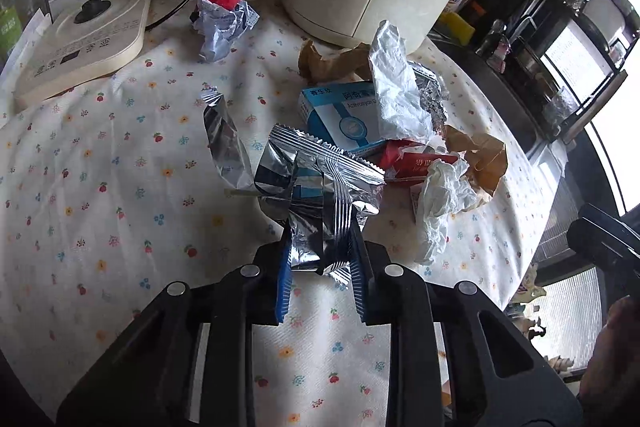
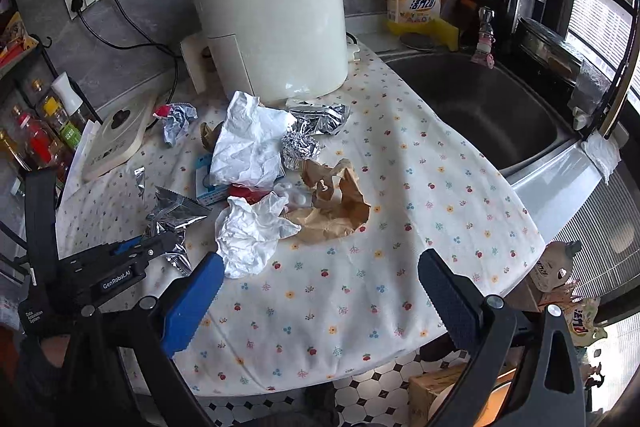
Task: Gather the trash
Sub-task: 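Grasp the silver foil wrapper with the left tool while the right tool grasps white tissue, then carry the foil wrapper and tissue with both tools over the floor bucket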
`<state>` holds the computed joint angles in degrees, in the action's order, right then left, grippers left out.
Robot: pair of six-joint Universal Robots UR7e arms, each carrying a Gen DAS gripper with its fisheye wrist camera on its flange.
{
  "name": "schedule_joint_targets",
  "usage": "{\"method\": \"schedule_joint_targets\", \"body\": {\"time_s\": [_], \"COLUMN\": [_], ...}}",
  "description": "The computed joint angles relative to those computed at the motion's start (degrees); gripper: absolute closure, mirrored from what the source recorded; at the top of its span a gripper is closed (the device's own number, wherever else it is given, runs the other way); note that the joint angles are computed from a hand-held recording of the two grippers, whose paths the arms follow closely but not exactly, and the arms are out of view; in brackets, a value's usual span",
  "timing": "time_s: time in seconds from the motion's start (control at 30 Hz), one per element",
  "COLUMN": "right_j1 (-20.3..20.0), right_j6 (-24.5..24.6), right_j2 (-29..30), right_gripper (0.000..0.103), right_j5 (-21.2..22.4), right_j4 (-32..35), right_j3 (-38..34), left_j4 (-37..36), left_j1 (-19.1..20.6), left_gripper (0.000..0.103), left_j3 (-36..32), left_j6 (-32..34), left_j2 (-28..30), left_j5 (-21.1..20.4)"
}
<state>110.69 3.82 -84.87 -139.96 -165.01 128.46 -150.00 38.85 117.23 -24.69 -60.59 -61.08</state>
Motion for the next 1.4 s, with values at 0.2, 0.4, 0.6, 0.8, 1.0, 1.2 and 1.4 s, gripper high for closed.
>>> {"method": "schedule_joint_targets", "body": {"time_s": [0.2, 0.4, 0.6, 0.8, 1.0, 1.2, 1.4], "right_j1": [-1.59, -3.78, -6.66, -6.38, -5.32, -5.60, -8.34], "right_j6": [-2.76, -6.85, -6.29, -5.62, -5.18, -4.32, -2.61], "right_j2": [5.27, 10.82, 10.62, 4.00, -4.53, -15.65, -34.35], "right_gripper": [0.009, 0.013, 0.090, 0.093, 0.093, 0.093, 0.091], "right_j5": [4.22, 5.08, 8.63, 12.00, 12.64, 10.96, 8.29], "right_j4": [-0.36, -2.12, 1.18, 0.94, 2.48, 5.63, 13.86], "right_j3": [-2.04, -3.72, -3.77, -0.26, 3.53, 8.10, 13.68], "left_j4": [1.43, 3.18, 5.43, 4.76, 1.91, -0.76, -2.82], "left_j1": [-0.19, -0.57, -1.93, -4.16, -7.71, -11.92, -17.08], "left_gripper": [0.081, 0.081, 0.081, 0.081, 0.081, 0.081, 0.081], "left_j3": [3.12, 6.28, 7.72, 8.11, 7.30, 5.42, 3.00], "left_j6": [-3.76, -6.95, -9.72, -9.48, -9.11, -8.15, -6.90], "left_j2": [-5.90, -11.38, -13.67, -13.22, -9.75, -4.54, 1.72], "left_j5": [4.90, 8.09, 9.41, 9.16, 7.45, 4.10, -0.73]}}
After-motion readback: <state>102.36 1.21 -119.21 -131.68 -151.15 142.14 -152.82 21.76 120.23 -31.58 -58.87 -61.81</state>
